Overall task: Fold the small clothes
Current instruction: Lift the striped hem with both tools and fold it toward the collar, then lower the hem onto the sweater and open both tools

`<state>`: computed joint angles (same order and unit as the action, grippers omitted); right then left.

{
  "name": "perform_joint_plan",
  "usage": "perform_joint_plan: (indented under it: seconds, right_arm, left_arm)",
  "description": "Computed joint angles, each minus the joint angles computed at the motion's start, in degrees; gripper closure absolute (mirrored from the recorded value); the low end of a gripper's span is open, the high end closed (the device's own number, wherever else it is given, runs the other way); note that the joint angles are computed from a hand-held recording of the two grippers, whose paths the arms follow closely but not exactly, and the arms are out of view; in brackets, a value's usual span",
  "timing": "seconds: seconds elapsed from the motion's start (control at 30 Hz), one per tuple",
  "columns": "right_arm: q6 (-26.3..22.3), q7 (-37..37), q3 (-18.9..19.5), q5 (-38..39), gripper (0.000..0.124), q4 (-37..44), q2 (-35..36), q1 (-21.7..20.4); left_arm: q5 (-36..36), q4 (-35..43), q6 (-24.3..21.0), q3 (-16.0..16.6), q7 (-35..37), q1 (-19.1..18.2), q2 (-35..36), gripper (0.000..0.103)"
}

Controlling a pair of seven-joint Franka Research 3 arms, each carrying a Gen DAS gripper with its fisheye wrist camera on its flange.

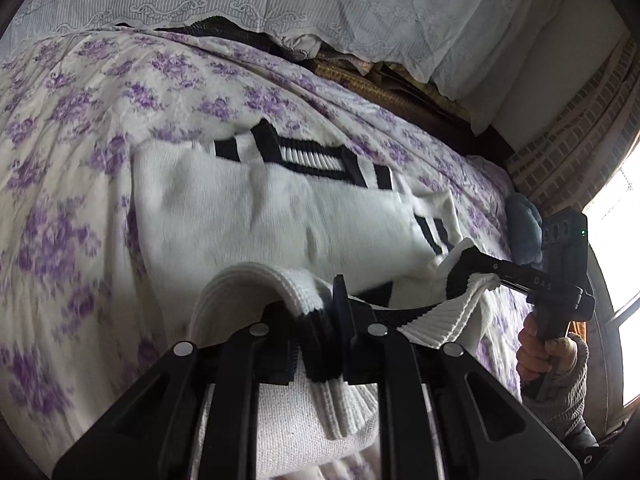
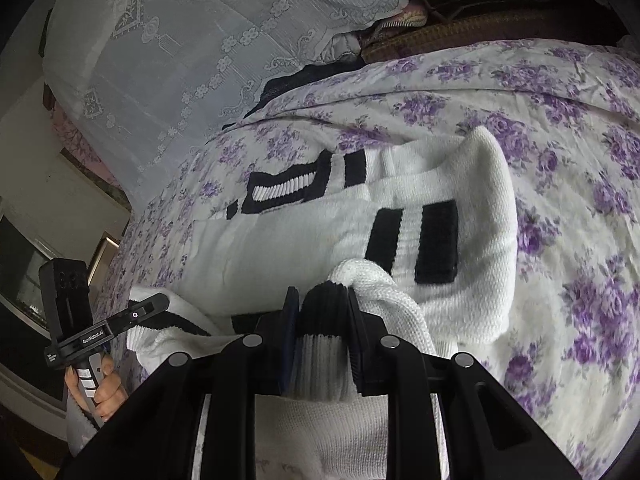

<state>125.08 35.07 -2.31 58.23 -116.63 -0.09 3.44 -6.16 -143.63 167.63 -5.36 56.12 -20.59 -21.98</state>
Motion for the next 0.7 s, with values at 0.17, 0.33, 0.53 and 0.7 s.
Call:
perform_joint_plan:
  seconds: [0.17,0.33,0.53,0.7]
  right_arm:
    - [0.5,2.4,0.9,0.2,0.101,5.7,4.6,0.1]
    - [0.2,4.3,2.1,0.2,0.101,10.2,8.2,-0.5]
    - [1.6,5.8,3.5,2.0,0.101,14.5,11.6,-1.1]
    - [2.3,10.7,4.7,1.9,0.101,20.1,16.8,-1.5]
  left_arm:
    - [-2.1,3.3,0.8,2.7,3.5,-0.3,3.3,0.089]
    - [-6.2,6.7,1.6,4.1,8.1,-0.3,6.9,0.089]
    - [-10.0,8.7,4.1,3.6,10.8,1.7,9.5,0.089]
    - [-15.0,10.3,5.3,4.8,13.5,1.6,12.7,0.087]
